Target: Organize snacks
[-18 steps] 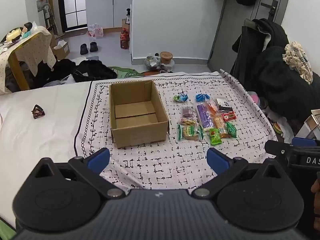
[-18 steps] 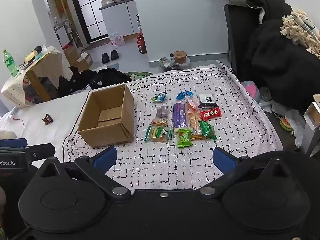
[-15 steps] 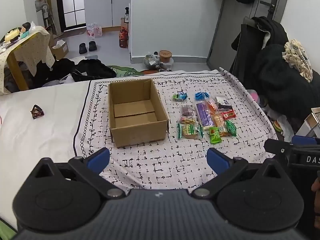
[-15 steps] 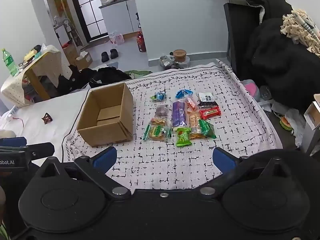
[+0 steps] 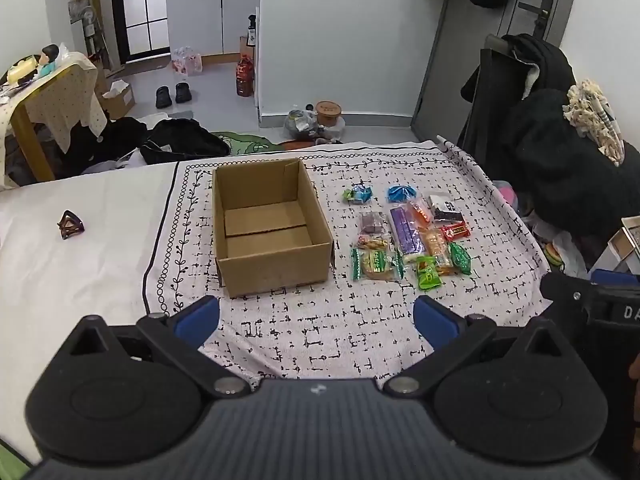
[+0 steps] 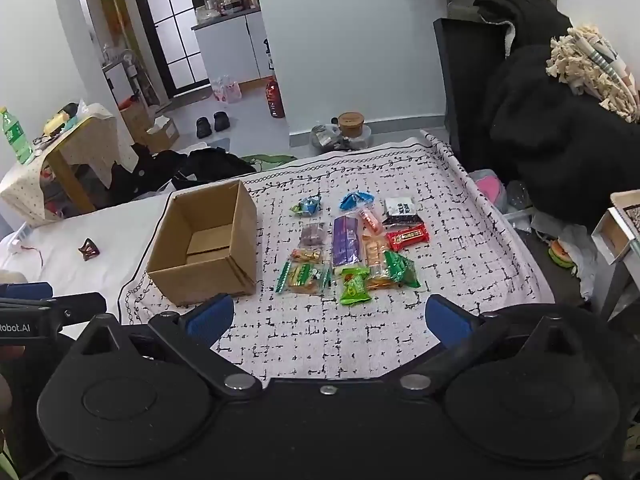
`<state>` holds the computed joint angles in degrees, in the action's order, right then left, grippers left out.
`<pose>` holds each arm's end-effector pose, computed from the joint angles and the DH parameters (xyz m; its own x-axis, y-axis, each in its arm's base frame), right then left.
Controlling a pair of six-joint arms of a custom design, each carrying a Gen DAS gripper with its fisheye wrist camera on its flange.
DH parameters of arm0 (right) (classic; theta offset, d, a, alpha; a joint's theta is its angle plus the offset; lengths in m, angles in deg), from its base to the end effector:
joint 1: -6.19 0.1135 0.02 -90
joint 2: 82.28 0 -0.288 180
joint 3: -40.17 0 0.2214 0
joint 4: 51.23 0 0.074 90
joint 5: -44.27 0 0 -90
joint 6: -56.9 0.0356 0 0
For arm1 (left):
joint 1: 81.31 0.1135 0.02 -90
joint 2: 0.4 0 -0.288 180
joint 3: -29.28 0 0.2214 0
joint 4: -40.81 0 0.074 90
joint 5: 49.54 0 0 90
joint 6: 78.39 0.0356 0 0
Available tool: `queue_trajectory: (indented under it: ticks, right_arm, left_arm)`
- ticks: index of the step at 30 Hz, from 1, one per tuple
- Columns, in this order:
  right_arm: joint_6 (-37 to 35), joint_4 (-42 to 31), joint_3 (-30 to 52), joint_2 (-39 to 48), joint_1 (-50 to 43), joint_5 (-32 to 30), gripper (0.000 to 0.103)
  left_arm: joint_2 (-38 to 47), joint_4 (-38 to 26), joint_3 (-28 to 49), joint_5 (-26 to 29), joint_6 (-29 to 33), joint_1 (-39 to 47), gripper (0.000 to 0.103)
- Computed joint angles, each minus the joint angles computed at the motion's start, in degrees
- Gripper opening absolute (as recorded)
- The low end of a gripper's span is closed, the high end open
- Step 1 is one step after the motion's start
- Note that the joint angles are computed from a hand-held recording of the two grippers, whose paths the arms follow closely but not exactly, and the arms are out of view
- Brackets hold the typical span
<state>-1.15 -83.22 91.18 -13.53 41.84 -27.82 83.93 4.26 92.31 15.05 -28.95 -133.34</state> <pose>0.1658 0.1055 0.2321 -0.7341 0.0931 -0.6726 -0.0054 0.9897 0.1430 0.1685 -0.1911 0.2298 -0.7674 0.0287 -0.6405 0.0955 0.9930 -0.0700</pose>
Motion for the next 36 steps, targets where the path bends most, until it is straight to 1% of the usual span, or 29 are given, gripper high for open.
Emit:
queue_trajectory:
  ticks: [7, 21, 36]
  right_arm:
    - [0.2, -1.0, 0.6, -0.5, 0.3, 0.6, 0.103]
    - [0.2, -1.7, 1.2, -0.9, 1.3, 1.6, 0.103]
    - [-0.1, -2.5, 1.9, -1.1, 1.3, 1.6, 0.103]
  left_arm:
    - [-0.1, -1.0, 1.0, -0.7, 0.7, -1.2, 0.103]
    - [-2.4, -3.5, 1.0, -1.7, -1.0, -1.4, 0.103]
    - [-4.3, -3.3, 0.4, -1.8, -1.4, -1.5, 0.103]
